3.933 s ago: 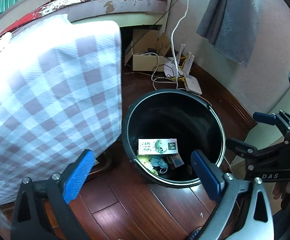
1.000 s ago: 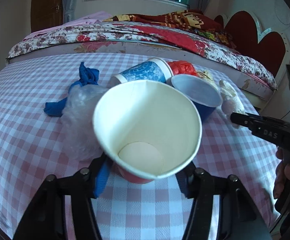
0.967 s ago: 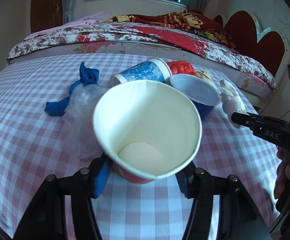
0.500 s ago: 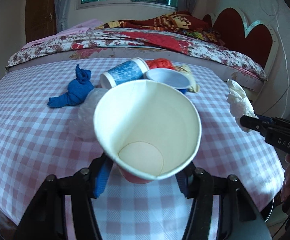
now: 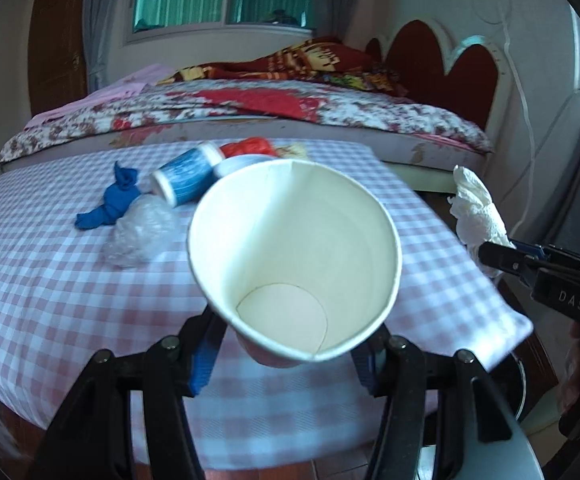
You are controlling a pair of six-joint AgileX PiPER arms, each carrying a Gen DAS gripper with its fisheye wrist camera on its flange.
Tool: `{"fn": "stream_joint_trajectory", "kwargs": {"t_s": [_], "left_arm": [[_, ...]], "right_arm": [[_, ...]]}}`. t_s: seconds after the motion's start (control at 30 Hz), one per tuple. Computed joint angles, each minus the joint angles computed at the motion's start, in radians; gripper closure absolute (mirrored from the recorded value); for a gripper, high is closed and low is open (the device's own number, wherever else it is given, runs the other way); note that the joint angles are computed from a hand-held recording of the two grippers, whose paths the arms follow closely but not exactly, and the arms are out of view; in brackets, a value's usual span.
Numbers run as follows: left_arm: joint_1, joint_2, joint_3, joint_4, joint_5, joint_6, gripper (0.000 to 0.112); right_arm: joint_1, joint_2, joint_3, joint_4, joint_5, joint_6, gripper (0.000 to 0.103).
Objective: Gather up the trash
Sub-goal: 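Carry the red cup and tissue bundle over the black bucket with both tools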
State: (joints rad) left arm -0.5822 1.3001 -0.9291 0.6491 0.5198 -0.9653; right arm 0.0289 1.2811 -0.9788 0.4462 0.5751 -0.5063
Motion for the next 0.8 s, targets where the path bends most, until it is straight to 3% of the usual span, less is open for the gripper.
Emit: {"fn": "stream_joint_trajectory", "kwargs": {"t_s": [0.33, 0.8], "left_arm": [[-0.242, 0.022, -0.039, 0.118, 0.101, -0.161, 0.055], [-0.483, 0.205, -0.222, 0.160, 0.171, -0.209, 0.055]], "right_arm": [[-0.366, -0.210, 0.128, 0.243, 0.180, -0.349, 0.071], [-0.956, -0.191, 0.171, 0.441, 0.449, -0.753, 0.071]]}}
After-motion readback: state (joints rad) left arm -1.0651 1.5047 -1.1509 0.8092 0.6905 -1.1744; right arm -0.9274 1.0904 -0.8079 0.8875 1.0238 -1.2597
